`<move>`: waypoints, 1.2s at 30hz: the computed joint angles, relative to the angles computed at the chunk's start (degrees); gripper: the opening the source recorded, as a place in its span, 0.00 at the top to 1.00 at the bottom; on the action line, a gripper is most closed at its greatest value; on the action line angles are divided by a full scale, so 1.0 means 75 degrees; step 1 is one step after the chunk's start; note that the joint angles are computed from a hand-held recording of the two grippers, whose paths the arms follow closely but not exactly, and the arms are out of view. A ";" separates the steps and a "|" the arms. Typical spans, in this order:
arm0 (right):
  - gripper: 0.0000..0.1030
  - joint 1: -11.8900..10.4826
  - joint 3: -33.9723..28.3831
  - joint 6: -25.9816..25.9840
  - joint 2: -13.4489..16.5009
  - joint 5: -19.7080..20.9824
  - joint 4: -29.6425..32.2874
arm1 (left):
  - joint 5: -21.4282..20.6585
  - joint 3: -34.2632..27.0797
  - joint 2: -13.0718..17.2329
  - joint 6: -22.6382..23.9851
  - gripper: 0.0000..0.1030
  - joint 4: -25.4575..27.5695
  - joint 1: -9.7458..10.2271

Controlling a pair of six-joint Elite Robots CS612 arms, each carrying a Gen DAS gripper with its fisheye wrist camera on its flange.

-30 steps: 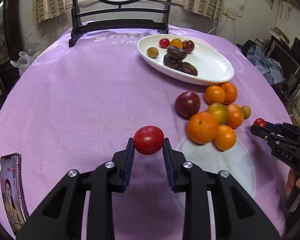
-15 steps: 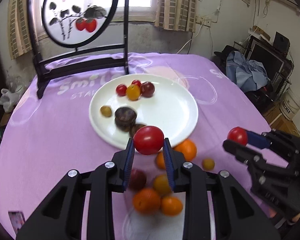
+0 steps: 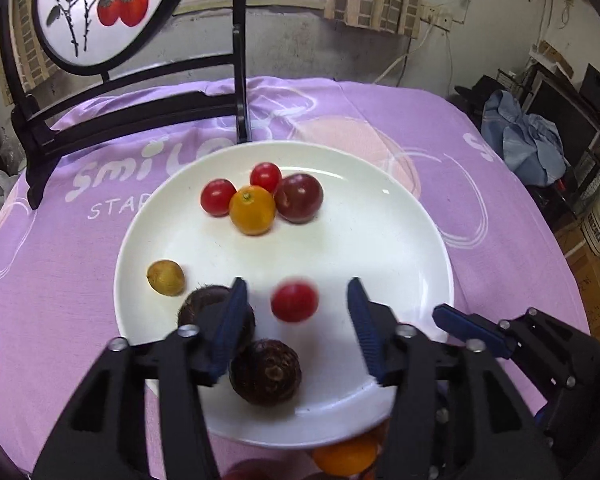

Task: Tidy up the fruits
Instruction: 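Carry both red tomatoes to the white plate and release them, then grasp an orange with the right tool while the left grasps another orange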

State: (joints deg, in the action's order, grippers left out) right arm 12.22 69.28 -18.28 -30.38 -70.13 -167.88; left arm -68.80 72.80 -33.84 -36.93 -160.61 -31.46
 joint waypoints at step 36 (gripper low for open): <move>0.39 0.0029 0.3337 -0.0825 -0.1460 0.0112 -0.1020 | 0.1192 0.4089 -0.1583 -0.1541 0.16 -0.2081 -0.1098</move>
